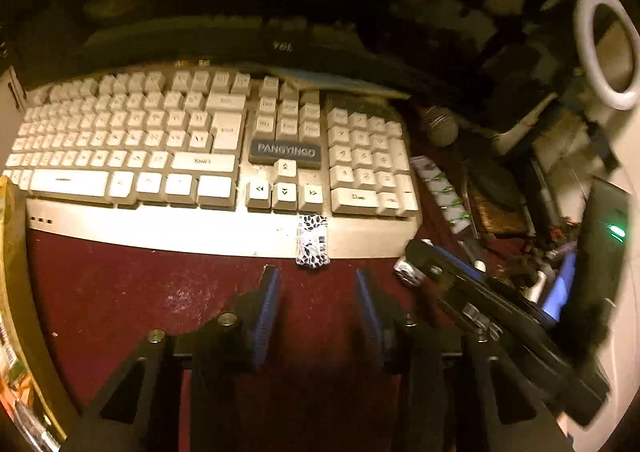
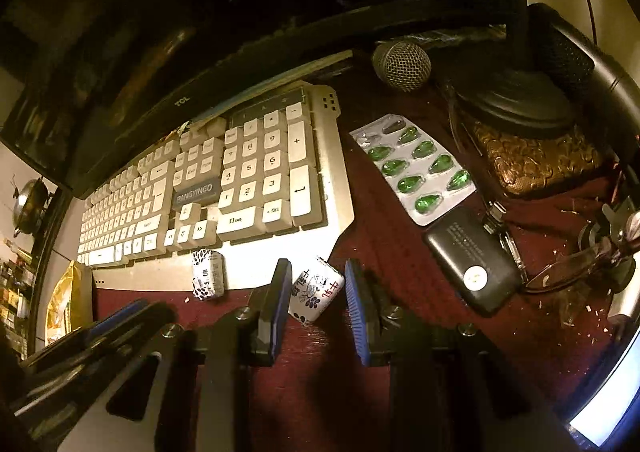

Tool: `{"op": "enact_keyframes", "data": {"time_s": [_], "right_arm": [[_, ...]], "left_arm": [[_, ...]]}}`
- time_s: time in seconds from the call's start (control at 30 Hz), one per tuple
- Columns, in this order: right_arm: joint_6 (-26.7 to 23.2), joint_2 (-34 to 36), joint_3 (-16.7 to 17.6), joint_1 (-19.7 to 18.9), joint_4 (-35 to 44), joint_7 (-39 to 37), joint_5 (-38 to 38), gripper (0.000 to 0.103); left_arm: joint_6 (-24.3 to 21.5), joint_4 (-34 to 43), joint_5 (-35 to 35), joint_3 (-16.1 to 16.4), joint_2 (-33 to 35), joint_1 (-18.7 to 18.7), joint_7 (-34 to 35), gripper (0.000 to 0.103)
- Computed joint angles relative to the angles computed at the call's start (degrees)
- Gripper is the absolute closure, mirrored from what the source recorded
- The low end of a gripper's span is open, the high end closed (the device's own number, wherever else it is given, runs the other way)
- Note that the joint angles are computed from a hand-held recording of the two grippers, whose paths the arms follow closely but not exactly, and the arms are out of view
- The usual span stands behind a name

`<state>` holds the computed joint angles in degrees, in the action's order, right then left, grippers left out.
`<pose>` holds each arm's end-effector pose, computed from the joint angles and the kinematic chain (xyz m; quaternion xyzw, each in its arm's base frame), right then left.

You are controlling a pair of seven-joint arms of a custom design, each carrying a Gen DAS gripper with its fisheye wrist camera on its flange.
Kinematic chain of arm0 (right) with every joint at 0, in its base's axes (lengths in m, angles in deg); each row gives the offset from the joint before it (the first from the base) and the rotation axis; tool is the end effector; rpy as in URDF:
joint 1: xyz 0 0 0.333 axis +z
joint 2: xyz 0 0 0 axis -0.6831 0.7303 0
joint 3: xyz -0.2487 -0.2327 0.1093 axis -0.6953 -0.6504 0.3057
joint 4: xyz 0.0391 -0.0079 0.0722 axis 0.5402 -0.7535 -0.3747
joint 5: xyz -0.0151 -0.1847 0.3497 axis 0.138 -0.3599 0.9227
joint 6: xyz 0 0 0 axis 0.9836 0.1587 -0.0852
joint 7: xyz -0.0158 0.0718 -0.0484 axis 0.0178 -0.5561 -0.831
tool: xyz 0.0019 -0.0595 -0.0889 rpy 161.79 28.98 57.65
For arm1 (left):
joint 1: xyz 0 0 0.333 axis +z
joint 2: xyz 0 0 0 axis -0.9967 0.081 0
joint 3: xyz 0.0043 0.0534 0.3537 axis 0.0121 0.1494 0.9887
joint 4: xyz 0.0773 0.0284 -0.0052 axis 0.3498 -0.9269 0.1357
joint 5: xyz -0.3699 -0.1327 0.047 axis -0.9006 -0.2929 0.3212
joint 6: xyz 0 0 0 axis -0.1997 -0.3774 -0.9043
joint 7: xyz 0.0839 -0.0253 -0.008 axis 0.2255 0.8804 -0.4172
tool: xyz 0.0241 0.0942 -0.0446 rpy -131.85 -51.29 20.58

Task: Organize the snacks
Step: 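Grasp a white-and-black candy packet with the left gripper while the right gripper grasps another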

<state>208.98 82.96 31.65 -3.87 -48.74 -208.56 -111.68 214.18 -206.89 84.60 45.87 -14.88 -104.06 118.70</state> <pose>0.4148 0.4820 0.4587 -0.5754 0.7418 -0.1132 0.3252 0.4215 -0.3365 0.4966 -0.6439 0.7048 -0.2877 0.0771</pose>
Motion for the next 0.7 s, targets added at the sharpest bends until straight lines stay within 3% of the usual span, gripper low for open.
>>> {"op": "enact_keyframes", "data": {"time_s": [0.03,0.2,0.27,0.53,0.63,0.7], "right_arm": [[-0.19,-0.11,-0.08,0.07,-0.05,0.11,-0.34,0.077],[0.56,-0.08,0.01,-0.12,-0.11,-0.02,-0.46,0.077],[-0.06,-0.12,0.02,0.02,0.03,-0.19,-0.46,0.077],[-0.50,-0.04,0.13,-0.01,0.21,-0.37,-0.41,0.077],[-0.47,-0.02,0.03,0.07,0.20,-0.25,-0.64,0.077],[-0.26,-0.03,-0.01,0.06,0.13,-0.06,-0.77,0.077]], "left_arm": [[0.26,0.56,-0.95,0.18,0.89,-0.30,0.95,0.063],[-1.30,3.50,9.85,-0.52,3.77,0.35,-6.69,0.063],[-1.87,4.86,11.50,0.06,5.18,-0.31,-7.53,0.070],[-2.71,7.42,17.69,2.72,7.97,-2.76,-11.04,0.076],[-4.11,8.19,21.99,3.24,8.39,-3.45,-13.90,0.085],[-3.52,7.82,21.21,3.44,8.29,-3.37,-13.63,0.085]]}}
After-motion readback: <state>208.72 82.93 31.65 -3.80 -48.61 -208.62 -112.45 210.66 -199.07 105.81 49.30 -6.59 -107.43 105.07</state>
